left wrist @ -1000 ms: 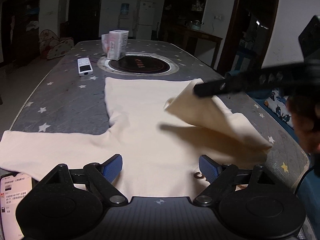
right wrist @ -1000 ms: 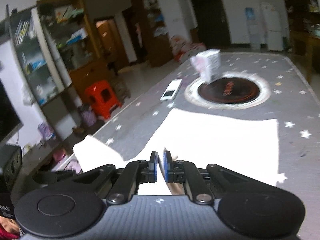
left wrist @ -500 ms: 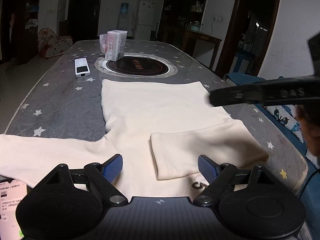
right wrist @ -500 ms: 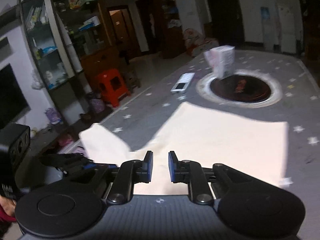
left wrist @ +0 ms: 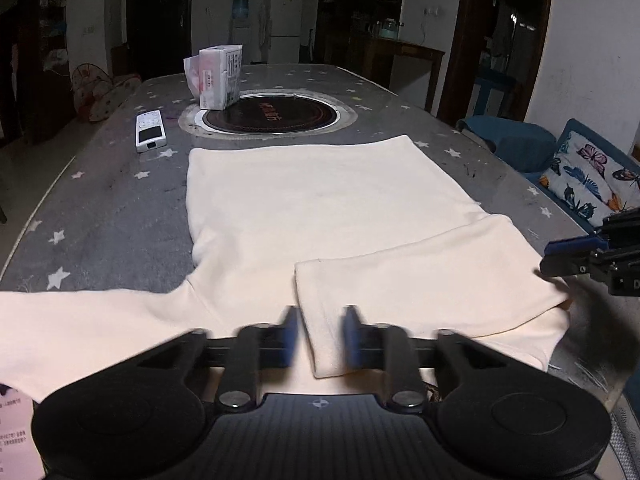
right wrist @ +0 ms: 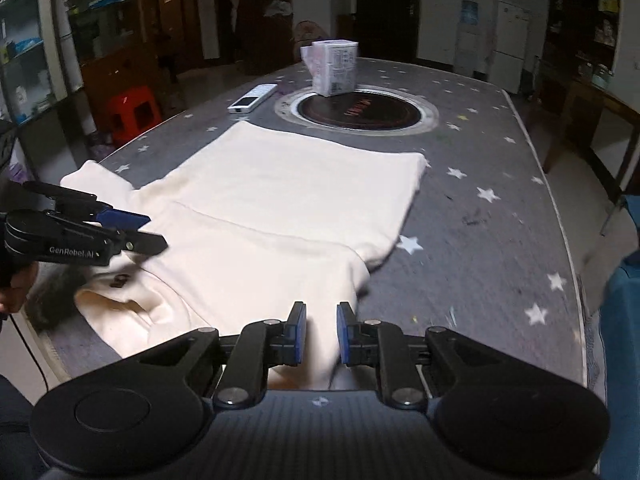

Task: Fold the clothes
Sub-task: 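Lay the sleeve across the sweatshirt body and open the right gripper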

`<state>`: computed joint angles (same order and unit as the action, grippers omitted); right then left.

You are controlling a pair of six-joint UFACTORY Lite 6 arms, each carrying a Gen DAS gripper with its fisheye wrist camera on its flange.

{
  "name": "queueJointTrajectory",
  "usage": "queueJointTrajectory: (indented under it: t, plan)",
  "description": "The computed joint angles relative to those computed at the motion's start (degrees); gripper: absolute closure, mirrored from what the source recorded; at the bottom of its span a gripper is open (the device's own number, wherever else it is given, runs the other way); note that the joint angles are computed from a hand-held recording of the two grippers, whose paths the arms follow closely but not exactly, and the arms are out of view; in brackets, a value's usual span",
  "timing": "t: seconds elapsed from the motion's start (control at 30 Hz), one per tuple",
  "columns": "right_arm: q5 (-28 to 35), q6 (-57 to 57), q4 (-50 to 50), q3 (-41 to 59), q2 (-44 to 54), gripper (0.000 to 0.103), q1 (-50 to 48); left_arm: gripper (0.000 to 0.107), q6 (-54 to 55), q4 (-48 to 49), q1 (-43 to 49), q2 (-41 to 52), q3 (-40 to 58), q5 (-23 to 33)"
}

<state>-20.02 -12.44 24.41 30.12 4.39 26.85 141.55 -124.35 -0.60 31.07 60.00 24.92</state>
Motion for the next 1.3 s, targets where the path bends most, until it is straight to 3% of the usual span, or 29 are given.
queueJointTrajectory:
  t: [0.03,0.1,0.3,0.5,0.6,0.67,0.8,0.93,1.1,1.3]
  plan:
    - [-1.0,0.5,0.2,-0.5,0.1,0.086,0.1,0.098,0.3,-0.4,-0.1,-0.3,-0.1,-0.1]
    - [-2.9,1.3,0.5,-1.3,0.4,0.078,0.1,0.1,1.4,-1.4,-0.4,-0.9,-0.2,-0.4]
    - [-5.1,7.5,-5.1,0.8,2.4,0.069,-3.4,0.101,7.8,-8.3,-0.6,-4.3,-2.0,0.2]
    - [-7.8,17.4,-13.0,5.3,9.1,0.069,-6.4,0.1,4.3,-4.4,-0.2,-1.2,0.9,-2.1]
    - [-8.4,14.4,-9.3,6.9,12.6,0.069,-6.0,0.1,3.4,-3.5,-0.2,0.4,1.8,-2.9]
    - [-9.0,12.7,-7.1,7.3,13.9,0.062,-5.7,0.1,1.9,-2.0,0.4,0.4,1.9,-2.9]
    - [-8.9,9.7,-4.0,5.4,10.4,0.062,-5.8,0.097,-3.8,3.9,1.5,0.3,2.7,-2.8]
    - [-10.2,0.2,4.2,5.1,8.4,0.062,-4.0,0.095,-2.3,1.3,1.2,-1.5,1.2,-2.9]
    - [-8.7,-1.1,3.5,8.1,12.1,0.062,-3.3,0.091,0.1,-0.3,0.0,-1.9,0.1,-2.8]
    - [-9.9,-9.0,10.8,2.0,6.2,0.058,0.7,0.078,0.9,0.9,1.4,-3.2,-1.9,-1.7]
